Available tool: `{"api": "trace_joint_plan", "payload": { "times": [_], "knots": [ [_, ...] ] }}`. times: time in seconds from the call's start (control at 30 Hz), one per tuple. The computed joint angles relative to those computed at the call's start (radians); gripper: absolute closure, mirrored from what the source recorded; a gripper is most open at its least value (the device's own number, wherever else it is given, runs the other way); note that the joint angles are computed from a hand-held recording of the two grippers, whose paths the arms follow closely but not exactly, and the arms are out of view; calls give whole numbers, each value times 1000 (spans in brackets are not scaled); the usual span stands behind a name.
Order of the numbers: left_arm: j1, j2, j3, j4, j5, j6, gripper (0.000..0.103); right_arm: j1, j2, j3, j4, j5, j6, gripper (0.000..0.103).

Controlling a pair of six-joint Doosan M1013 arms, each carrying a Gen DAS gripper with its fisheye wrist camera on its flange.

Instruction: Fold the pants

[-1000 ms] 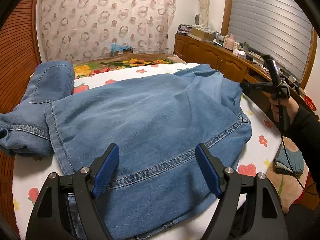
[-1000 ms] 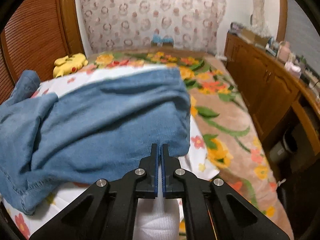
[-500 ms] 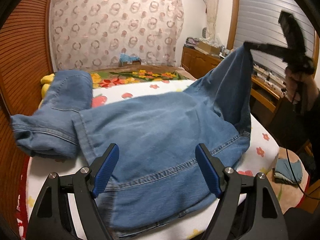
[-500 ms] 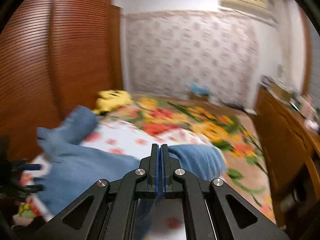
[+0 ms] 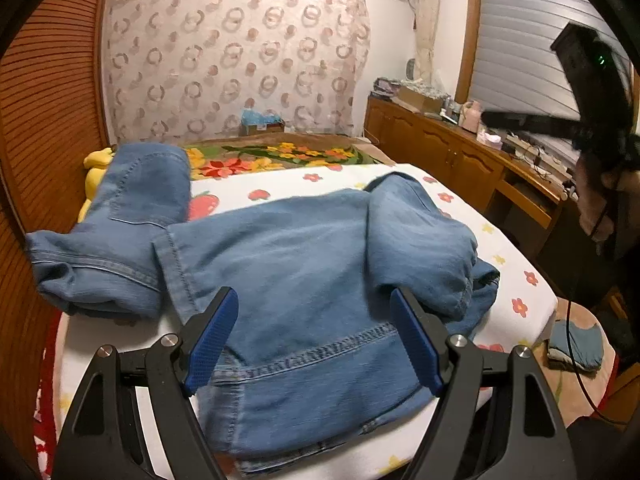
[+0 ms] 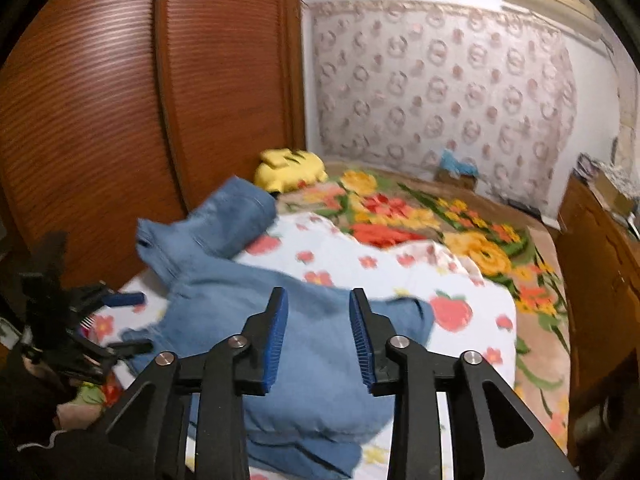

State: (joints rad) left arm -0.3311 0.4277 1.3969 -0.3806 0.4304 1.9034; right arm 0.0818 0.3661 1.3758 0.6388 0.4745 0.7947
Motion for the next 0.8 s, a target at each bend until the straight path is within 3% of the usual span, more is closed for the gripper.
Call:
{"api": "trace_joint_plan", "payload": {
  "times": [0.13, 0.37, 0.67, 0.8],
  "knots": [
    [-12, 16, -16, -5, 24, 15, 24, 4, 40, -41, -115, 22, 166, 64],
    [-33, 39, -44, -44, 65, 82, 24, 7, 71, -48, -199, 37, 297, 62],
    [-56, 65, -79, -43, 103, 107, 24, -3, 150, -146, -223, 140, 403, 62],
    [-55, 68, -79, -43, 116, 94, 24, -18, 176, -178, -139, 187, 397, 60]
  ]
}}
